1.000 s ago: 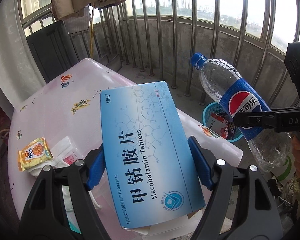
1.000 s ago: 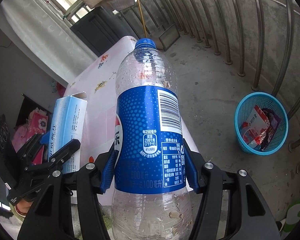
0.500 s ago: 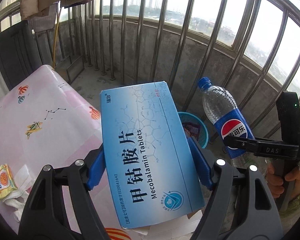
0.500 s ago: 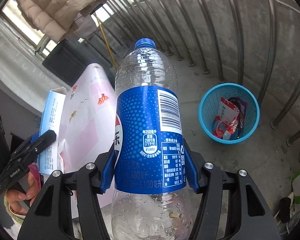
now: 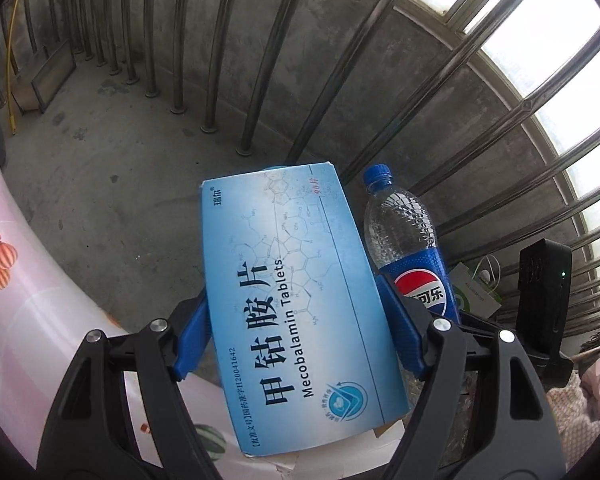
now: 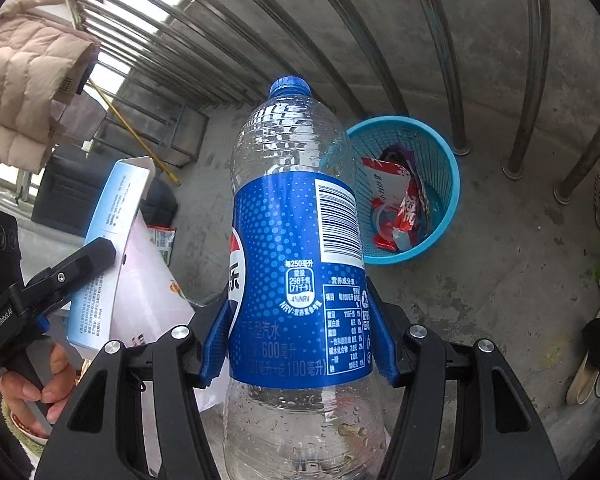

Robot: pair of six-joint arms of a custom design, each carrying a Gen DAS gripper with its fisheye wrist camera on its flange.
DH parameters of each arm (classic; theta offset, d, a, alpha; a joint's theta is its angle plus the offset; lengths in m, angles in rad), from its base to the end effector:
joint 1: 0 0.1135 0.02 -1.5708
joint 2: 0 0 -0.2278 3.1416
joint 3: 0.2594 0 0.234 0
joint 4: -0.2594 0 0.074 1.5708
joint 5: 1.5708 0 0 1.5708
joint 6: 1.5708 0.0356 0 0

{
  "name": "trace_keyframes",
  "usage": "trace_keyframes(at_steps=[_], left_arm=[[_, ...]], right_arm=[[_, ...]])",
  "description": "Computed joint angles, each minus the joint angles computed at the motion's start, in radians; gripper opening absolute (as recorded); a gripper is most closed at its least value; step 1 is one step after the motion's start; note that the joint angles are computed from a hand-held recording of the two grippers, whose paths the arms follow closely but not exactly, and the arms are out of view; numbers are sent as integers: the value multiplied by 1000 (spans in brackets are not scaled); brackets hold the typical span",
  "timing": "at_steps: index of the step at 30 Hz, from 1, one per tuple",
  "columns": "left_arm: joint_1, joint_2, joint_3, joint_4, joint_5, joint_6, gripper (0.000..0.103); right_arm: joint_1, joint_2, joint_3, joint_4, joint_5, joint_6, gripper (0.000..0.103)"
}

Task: Collect trash
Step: 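Open both tools over the blue wastebasket to drop the box and bottle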

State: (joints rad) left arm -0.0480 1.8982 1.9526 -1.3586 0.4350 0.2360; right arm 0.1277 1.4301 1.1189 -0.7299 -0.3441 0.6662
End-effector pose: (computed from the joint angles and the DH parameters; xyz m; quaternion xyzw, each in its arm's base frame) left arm 0.3427 -0.0315 0.2989 0.1654 0.9540 -0.2008 0.1493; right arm 0.2723 0.0471 0.2342 0.2098 0.9285 0.2521 0.1740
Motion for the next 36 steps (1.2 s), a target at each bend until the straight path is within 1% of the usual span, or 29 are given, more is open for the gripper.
trace_keyframes(at_steps=[2, 5, 7, 8, 10, 11, 12, 14, 17, 21, 25, 30, 36], left_arm=[[-45, 116, 89, 3, -35, -36, 72], [-95, 320, 295, -24, -75, -86, 73], [-112, 451, 447, -41, -74, -132, 77], [-116, 495, 501, -39, -67, -151, 84], [-115, 578, 608, -58, -51, -178, 84], [-111, 604, 643, -70, -38, -193, 84], [-104, 600, 628, -58, -19, -208, 84], [-89, 545, 525, -3, 11, -217, 84], [-67, 455, 390, 65, 16, -192, 84], [-41, 388, 324, 99, 16, -176, 84], [-18, 296, 248, 130, 19, -154, 84], [32, 139, 152, 145, 41, -115, 84], [138, -105, 30, 119, 98, -35, 84]], right_arm=[[-31, 101, 28, 36, -14, -24, 58], [-79, 276, 124, 55, -28, -96, 59], [-99, 407, 220, 54, -22, -148, 60], [-103, 461, 263, 51, -4, -167, 60], [-102, 544, 312, 81, 52, -201, 76], [-99, 571, 326, 91, 74, -219, 77], [-94, 602, 343, 100, 93, -240, 77], [-85, 637, 360, 108, 116, -253, 77], [-70, 624, 309, 157, 131, -232, 77], [-48, 581, 241, 193, 173, -192, 76], [-55, 536, 213, 187, 204, -153, 68], [-41, 389, 139, 191, 233, -123, 67], [28, 191, 120, 122, 233, -89, 67]])
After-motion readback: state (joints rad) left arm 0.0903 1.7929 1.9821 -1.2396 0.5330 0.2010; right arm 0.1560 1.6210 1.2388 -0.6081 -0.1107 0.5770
